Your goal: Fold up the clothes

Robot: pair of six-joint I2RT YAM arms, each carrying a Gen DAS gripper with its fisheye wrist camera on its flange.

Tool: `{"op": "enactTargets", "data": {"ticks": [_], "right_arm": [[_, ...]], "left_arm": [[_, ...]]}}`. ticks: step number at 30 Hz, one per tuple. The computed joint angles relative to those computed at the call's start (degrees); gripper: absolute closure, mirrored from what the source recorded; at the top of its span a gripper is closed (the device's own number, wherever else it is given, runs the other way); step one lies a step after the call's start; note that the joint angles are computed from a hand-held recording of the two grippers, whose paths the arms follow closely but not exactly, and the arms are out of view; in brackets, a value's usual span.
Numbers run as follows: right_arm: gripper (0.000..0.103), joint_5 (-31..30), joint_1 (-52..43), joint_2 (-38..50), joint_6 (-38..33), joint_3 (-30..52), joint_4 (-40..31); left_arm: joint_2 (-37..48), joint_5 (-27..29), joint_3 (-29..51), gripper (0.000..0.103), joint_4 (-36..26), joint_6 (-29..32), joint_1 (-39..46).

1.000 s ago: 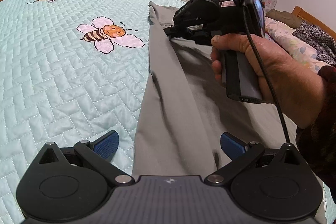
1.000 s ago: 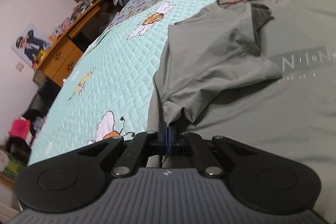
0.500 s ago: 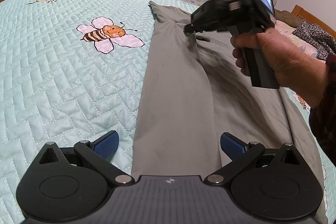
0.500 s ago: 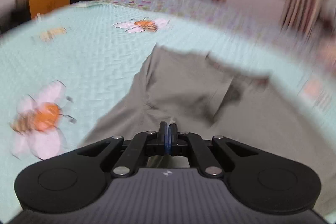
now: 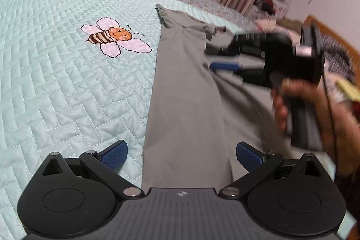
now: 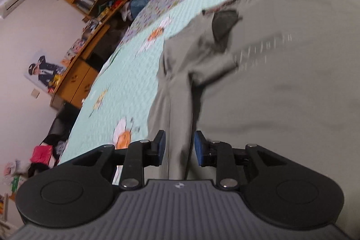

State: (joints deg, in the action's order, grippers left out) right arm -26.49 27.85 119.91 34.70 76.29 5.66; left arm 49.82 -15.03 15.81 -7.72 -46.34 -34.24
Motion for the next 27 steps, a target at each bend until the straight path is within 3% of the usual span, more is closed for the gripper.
{"op": "enactTargets", "data": {"ticks": [5,6,7,9,14,20,23,27], "right_arm": [[0.076,0.8,2.1,-0.2,-3.0,-0.6,-1.3],[0.082,1.9,2.7,-0.6,-4.1,-0.9,-1.9],[0.100,3.0,3.2,-1.0,-5.2,-1.1,-2.5],[0.100,5.2,3.7,-2.0,-6.1,-1.8,-2.8],[0.095,1.6,1.4,-2.1,-1.6,-3.9,1.6],[0.088,-3.5,-0.2,-13.5,1.6,-19.7,9.2],[0.088,-6.9,0.3,-23.4,-2.0,-29.9,6.8],[0.088,-14.3,0.6,-35.1,-1.7,-42.4,3.4]], "left_arm": [[-7.7,7.4,-4.1,0.001,2.0,-0.8,6.1],[-9.0,8.4,-4.7,0.001,2.3,-1.0,7.0],[-10.2,9.2,-5.3,0.001,2.5,-1.4,7.8],[-12.2,10.6,-6.1,0.001,2.6,-2.0,9.4],[-14.4,12.8,-6.7,0.001,2.1,-2.0,11.8],[-18.9,15.9,-7.3,0.001,1.7,-0.7,12.0],[-18.5,20.2,-8.3,0.001,4.2,-2.3,14.0],[-21.1,24.4,-8.8,0.001,2.9,-4.7,16.3]]}}
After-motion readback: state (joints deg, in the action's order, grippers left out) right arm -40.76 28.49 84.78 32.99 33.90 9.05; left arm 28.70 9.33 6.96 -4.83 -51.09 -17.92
